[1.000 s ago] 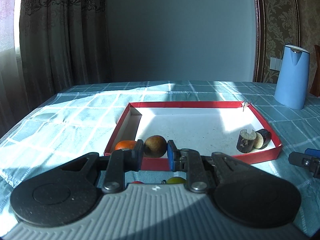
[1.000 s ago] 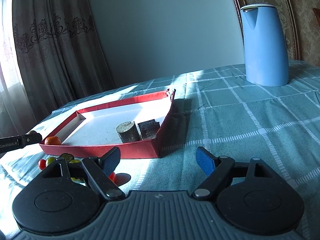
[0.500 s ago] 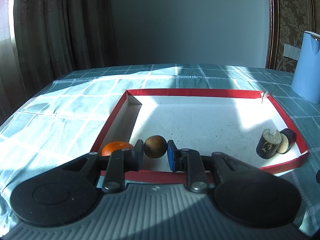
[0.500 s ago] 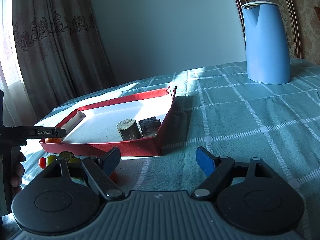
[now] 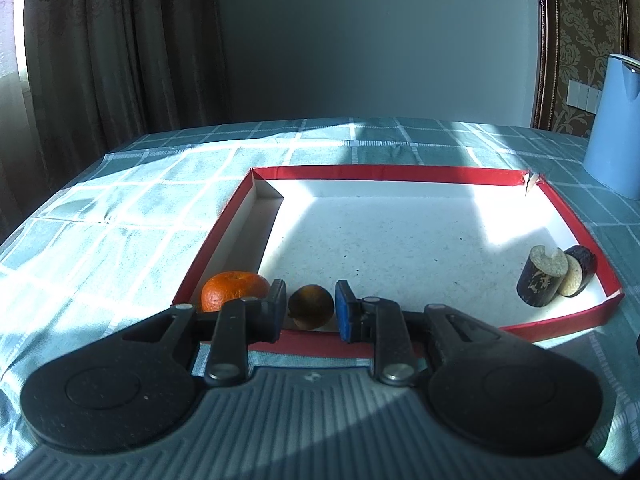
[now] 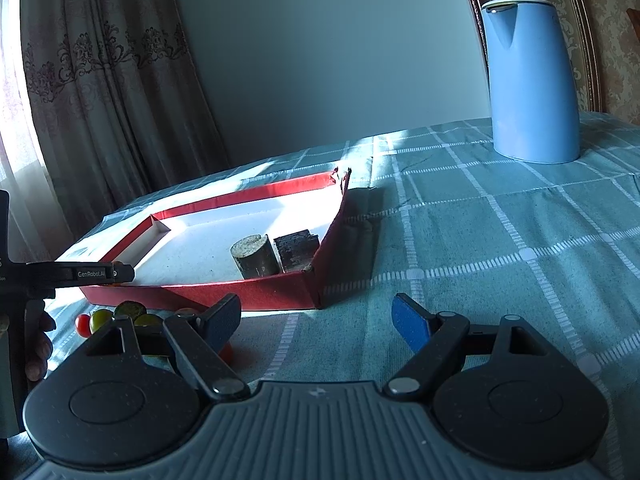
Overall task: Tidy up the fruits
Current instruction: 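Grasp the brown kiwi with the left gripper and place it in the tray, then withdraw the left gripper while the right gripper grasps the green tomato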
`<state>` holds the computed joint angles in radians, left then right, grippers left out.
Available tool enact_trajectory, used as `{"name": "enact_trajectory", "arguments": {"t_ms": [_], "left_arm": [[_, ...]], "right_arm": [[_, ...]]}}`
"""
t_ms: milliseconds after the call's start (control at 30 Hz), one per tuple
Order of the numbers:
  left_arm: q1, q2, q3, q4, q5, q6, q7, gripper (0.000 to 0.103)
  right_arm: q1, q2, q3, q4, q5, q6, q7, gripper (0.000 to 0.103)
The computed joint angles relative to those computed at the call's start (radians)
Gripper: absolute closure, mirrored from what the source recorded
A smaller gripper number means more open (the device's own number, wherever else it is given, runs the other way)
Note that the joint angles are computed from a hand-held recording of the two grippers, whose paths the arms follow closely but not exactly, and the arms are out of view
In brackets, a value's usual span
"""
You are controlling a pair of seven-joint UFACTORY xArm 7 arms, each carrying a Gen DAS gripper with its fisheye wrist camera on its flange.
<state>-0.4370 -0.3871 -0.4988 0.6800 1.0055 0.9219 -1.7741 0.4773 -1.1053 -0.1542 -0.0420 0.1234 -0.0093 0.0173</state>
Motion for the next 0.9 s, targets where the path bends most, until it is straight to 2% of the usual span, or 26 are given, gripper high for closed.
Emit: {"name": "enact_trajectory", "arguments": {"t_ms": [100,233,300,400,467,500,600,767,867,900], "left_arm": [[-0.004,-0.019,0.001,-0.012,0.002,-0.011,-0.008,0.064],[-0.009,-0.038,-0.018,-0.019,-0.011,0.009,-0.011,0.061],[-0.015,-0.062,-0.025,-0.033,-0.025,0.011,-0.018,0.057],[-0.029,-0.118,-0.063,-0.063,-0.055,0.059,-0.029,0.035],[-0.043,-0.171,-0.089,-0.096,-0.079,0.086,-0.049,0.012],[-0.048,-0.194,-0.104,-0.11,-0.095,0.108,-0.054,0.008],[-0.066,-0.263,-0.127,-0.158,-0.154,0.156,-0.065,0.004],[-0.077,-0.356,-0.132,-0.229,-0.239,0.158,-0.094,0.003],[-0.059,-0.394,-0.143,-0.251,-0.267,0.142,-0.11,0.001],[-0.056,-0.401,-0.148,-0.253,-0.278,0.145,-0.107,0.001]], "right_arm": [[0.0,0.002,0.0,0.0,-0.001,-0.001,0.001,0.02],[0.0,0.002,0.0,0.0,-0.001,-0.001,0.002,0.02],[0.002,0.004,-0.002,-0.001,-0.001,-0.004,0.001,0.02],[0.005,-0.001,-0.007,-0.005,-0.002,-0.012,-0.002,0.02],[0.01,-0.008,-0.012,-0.011,-0.003,-0.021,-0.006,0.02],[0.014,-0.017,-0.018,-0.015,-0.005,-0.025,-0.011,0.02],[0.052,-0.048,-0.063,-0.03,-0.01,-0.046,-0.047,0.02],[0.13,-0.124,-0.093,-0.062,-0.036,-0.068,-0.129,0.02],[0.194,-0.154,-0.055,-0.076,-0.069,-0.078,-0.169,0.022],[0.208,-0.147,-0.04,-0.076,-0.077,-0.084,-0.174,0.027]]}}
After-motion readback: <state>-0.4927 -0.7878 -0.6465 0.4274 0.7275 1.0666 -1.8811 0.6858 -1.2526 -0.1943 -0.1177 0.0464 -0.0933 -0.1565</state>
